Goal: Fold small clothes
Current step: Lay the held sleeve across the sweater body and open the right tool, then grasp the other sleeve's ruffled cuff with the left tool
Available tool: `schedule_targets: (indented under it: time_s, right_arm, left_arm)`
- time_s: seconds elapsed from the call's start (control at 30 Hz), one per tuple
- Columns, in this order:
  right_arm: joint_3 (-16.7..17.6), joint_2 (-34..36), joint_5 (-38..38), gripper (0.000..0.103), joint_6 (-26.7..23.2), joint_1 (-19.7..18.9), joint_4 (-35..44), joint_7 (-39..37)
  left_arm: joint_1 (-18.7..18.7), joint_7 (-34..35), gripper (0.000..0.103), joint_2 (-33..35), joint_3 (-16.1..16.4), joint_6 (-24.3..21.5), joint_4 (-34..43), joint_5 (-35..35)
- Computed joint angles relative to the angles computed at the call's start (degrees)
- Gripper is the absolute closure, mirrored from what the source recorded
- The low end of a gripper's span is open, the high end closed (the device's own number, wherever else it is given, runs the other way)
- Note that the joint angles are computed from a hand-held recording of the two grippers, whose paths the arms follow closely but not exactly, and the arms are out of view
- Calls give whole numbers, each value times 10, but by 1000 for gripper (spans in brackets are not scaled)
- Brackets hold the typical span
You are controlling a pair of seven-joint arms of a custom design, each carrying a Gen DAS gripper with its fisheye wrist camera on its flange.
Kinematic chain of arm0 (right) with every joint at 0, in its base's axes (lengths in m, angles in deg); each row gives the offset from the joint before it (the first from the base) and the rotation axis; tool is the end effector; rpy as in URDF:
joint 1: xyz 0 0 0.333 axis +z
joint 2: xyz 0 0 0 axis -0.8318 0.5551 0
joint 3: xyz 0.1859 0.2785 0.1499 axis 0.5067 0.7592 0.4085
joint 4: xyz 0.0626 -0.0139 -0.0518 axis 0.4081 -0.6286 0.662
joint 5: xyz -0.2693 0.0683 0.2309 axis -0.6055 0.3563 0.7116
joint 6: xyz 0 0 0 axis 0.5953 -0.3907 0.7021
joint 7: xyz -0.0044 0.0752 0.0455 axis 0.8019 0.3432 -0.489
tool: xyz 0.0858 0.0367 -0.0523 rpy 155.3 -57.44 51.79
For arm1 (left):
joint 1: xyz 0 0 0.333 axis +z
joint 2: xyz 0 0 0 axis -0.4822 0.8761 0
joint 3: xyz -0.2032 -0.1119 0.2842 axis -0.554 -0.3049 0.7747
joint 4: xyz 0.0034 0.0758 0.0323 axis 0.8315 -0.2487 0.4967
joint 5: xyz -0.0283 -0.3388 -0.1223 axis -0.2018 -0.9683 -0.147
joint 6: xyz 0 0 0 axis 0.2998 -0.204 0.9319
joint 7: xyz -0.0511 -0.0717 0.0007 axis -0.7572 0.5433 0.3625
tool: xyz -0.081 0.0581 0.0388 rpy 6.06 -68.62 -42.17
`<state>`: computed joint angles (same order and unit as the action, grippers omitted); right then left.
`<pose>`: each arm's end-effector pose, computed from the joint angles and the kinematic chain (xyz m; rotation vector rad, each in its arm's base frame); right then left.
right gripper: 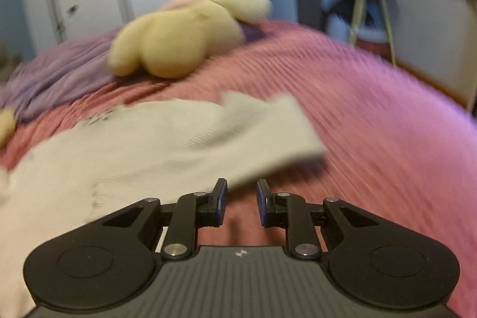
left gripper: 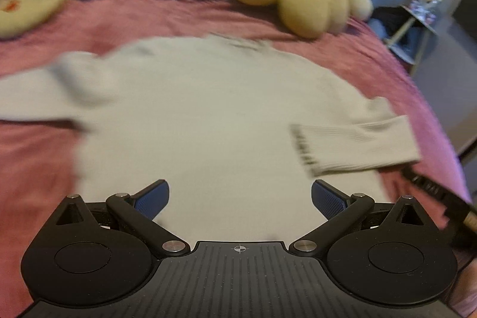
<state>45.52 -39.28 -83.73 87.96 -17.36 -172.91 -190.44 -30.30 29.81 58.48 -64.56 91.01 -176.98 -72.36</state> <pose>0.5492 0.4083 0.4108 -1.0956 2.1441 -0.8769 0.6542 -0.1266 0.4838 -1.7463 2.2159 -0.9949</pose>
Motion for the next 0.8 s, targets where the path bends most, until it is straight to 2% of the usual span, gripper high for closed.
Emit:
schedule_targets:
  time_s: [0.13, 0.23, 0.3, 0.4, 0.5, 0.57, 0.63, 0.7, 0.73, 0.77, 0.8]
  right_arm:
    - [-17, -37, -60, 83, 79, -19, -77, 179]
    - [-13, -56, -86, 83, 84, -34, -114, 278]
    - [-10, -67, -120, 84, 95, -43, -139, 368]
    - [7, -60, -101, 86, 59, -54, -133, 330]
    - [18, -42, -68, 86, -6, -45, -104, 239]
    - [19, -35, -60, 86, -18, -43, -94, 213]
    - [20, -34, -54, 86, -33, -36, -88, 190]
    - [18, -34, -61, 86, -23, -35, -86, 190]
    - [18, -32, -59, 86, -21, -36, -82, 186]
    - [17, -27, -52, 86, -22, -37, -76, 176]
    - [18, -23, -43, 86, -27, -37, -69, 161]
  left_arm:
    - [-15, -51, 0, 77, -13, -72, 101, -10]
    - [-24, -90, 0, 131, -23, -104, 169, -15]
    - [-28, -93, 0, 155, -32, -103, 194, -17]
    - [-41, -103, 0, 182, -31, -105, 224, 1]
    - [-40, -104, 3, 191, -39, -103, 230, -1]
    - [-37, -97, 12, 194, -46, -97, 229, -5]
    - [-43, -108, 39, 200, -37, -105, 239, 8]
    - [-47, -121, 51, 205, -29, -113, 247, 21]
    - [-46, -126, 63, 208, -29, -115, 252, 23]
    - [-45, -133, 70, 210, -27, -122, 258, 26]
    - [-44, -141, 89, 214, -25, -134, 267, 30]
